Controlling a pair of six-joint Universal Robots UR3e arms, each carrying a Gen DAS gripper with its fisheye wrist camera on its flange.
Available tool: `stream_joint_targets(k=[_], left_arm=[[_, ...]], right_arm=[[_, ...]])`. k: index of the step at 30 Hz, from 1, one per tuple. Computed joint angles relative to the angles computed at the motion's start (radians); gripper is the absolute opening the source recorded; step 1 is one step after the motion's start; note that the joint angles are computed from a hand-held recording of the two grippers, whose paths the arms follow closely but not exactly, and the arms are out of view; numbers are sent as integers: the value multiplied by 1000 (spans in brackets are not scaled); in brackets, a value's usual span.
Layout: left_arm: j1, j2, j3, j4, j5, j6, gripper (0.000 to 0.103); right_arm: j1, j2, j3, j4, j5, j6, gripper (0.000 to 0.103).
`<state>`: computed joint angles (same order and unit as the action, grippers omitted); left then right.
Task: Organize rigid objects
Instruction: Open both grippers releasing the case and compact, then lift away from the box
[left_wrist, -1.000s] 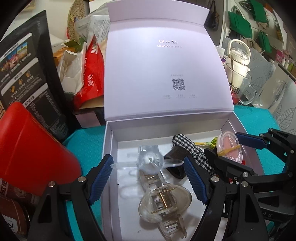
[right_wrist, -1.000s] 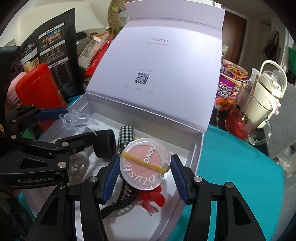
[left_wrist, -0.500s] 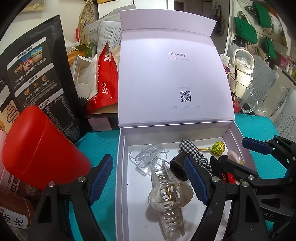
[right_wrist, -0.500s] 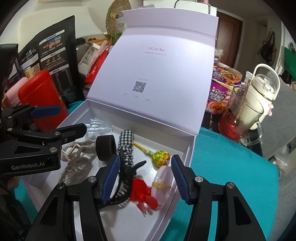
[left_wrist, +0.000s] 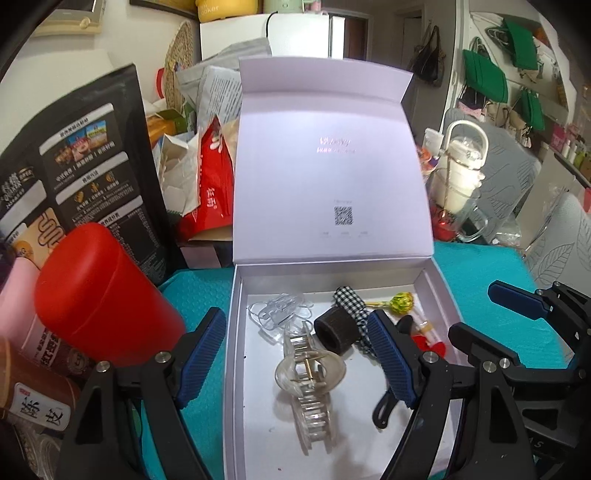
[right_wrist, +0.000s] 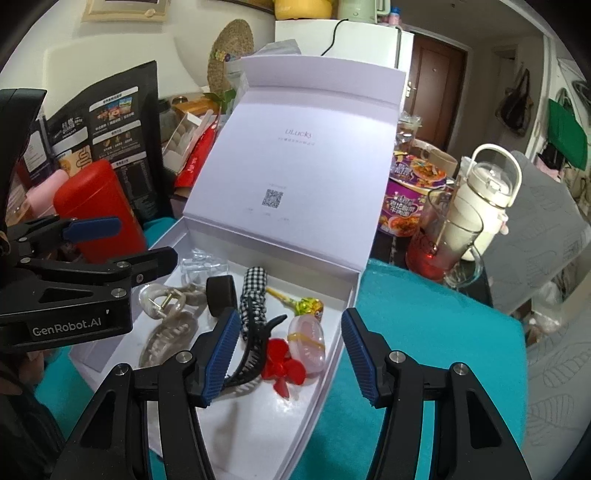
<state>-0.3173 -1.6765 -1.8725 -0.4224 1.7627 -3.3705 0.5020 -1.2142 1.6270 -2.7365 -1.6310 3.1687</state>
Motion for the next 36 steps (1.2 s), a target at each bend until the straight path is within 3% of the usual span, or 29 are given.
stream_joint_targets(k=[21, 31, 36], left_arm=[[-205, 370, -64, -167, 218, -88, 79], [-388, 477, -130, -207, 367, -172, 79], [-502, 491, -140, -266, 481, -265, 79]], right_arm=[[172, -340, 154, 18, -190, 70, 58], [310, -480, 262, 2, -346, 155, 71], [405, -515, 303, -7, -451, 208, 73]])
